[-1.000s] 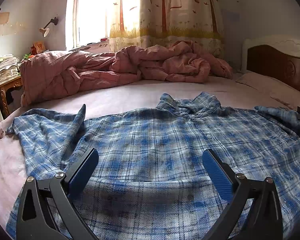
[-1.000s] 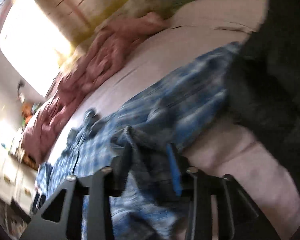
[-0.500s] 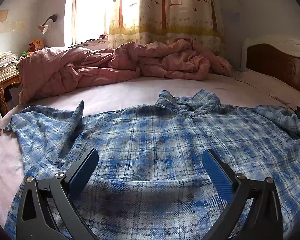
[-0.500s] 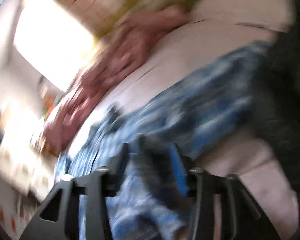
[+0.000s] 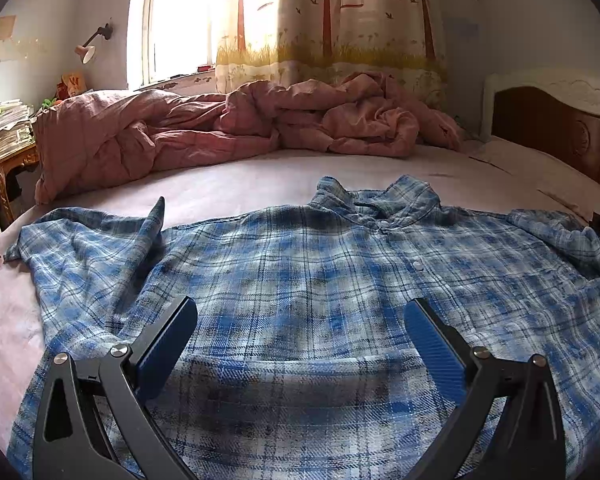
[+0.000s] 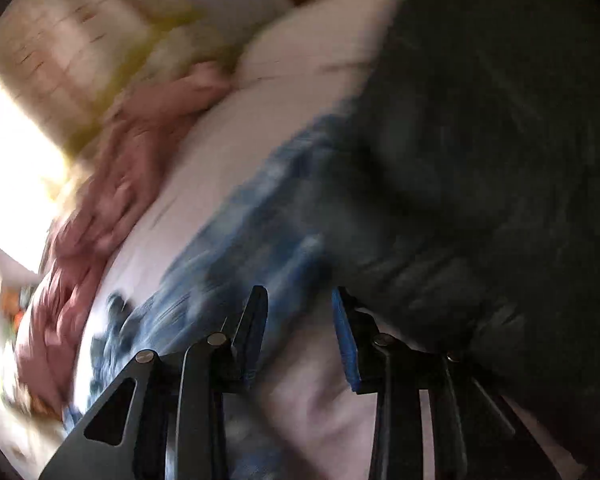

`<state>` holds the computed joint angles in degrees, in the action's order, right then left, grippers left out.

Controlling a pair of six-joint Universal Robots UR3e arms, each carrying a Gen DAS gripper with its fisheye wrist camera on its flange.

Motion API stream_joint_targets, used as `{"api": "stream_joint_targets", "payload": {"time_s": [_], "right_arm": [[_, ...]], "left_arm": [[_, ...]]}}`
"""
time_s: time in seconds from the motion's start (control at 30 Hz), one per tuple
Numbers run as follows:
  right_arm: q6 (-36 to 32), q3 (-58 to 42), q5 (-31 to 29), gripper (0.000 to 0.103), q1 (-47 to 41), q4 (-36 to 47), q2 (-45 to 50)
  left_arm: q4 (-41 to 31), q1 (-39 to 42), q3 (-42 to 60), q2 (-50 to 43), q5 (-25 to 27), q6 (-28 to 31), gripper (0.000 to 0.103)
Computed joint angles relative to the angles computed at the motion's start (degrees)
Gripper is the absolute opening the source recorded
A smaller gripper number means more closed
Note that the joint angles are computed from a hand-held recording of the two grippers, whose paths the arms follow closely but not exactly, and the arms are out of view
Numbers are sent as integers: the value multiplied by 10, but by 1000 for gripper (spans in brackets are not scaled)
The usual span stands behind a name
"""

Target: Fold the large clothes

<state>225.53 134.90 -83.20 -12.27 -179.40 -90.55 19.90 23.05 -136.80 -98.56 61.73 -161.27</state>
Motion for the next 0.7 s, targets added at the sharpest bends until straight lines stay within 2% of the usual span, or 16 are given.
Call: {"api": "stream_joint_targets", "payload": {"time_s": [0.07,0.2,0.23,0.27,0.4,0.53,0.7], "right_arm": [[6,11,18,35,-12,-41,25],[-7,-24,-32,35,25,-64,70],[-6,-22,-34,24,25,-78,77],[-5,-25,-46,4,26,-76,77],[-38,-25,-34,3,30,-109,68],[-66,-19,17,3,49,-124,3],[-96,-105,10,3,184,-70,1]], "left_arm": [[1,1,-1,0,-2,2,103],[0,2,-2,2,-3,2,103],[1,2,-1,1,-2,1,103],[3,2,-2,0,-3,1,103],[13,-2,-5,-1,0,0,103],[17,-5,-6,-1,3,1,103],[17,-5,-7,1,3,0,103]]}}
